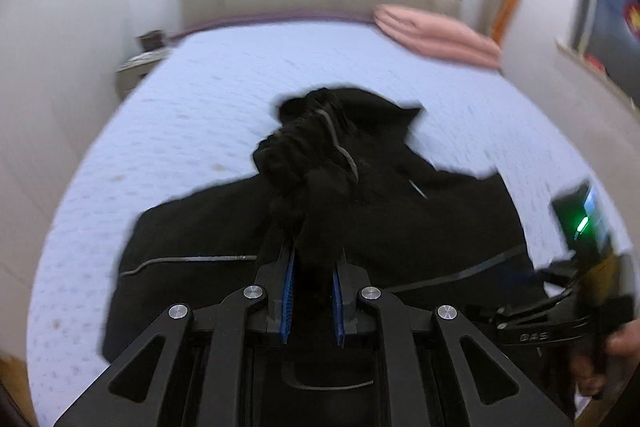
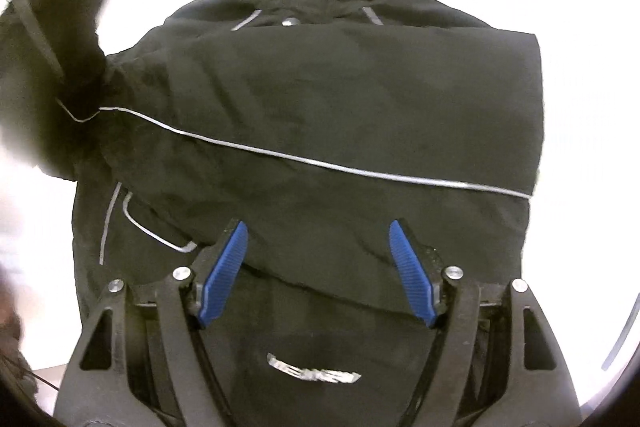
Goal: Fold large clothes
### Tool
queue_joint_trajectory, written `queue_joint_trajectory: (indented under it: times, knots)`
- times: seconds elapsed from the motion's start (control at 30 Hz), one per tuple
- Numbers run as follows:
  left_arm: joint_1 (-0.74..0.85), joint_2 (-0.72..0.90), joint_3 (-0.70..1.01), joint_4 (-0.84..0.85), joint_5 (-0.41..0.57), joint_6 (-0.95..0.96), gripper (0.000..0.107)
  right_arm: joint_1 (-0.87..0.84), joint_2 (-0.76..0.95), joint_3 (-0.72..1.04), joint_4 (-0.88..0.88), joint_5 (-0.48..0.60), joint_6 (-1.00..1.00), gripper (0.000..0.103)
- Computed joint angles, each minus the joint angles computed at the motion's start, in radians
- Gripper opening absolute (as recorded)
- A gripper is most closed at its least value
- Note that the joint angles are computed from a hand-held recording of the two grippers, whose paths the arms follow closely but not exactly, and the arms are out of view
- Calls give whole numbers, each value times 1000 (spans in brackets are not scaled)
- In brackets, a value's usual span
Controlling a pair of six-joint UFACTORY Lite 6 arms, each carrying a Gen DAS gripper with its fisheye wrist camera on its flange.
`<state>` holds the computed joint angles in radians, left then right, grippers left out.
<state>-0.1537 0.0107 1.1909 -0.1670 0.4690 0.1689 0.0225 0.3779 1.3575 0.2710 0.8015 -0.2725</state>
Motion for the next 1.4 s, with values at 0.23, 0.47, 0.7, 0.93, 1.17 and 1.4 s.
queue_joint_trajectory:
  times: [0.23,0.47,0.7,0.93,1.17,1.4]
  knots:
    - [-246,241,-50,297,-97,-321,39,-151,-2,-17,-5,34,-92,71]
    - [-240,181,-84,-2,27,-43,64,-196,117,154,224,154,-211,73]
    - [-179,71,-123,72,111,-96,65,-62,262,313,374,182,-193,74]
    - [-54,36,-120,173,123,-139,65,-19,477,482,453,195,-124,67]
    - [65,79,-11,233,125,-175,64,38,360,395,398,133,-125,23]
    - [118,138,98,133,142,-63,65,-47,43,296,182,106,-53,21]
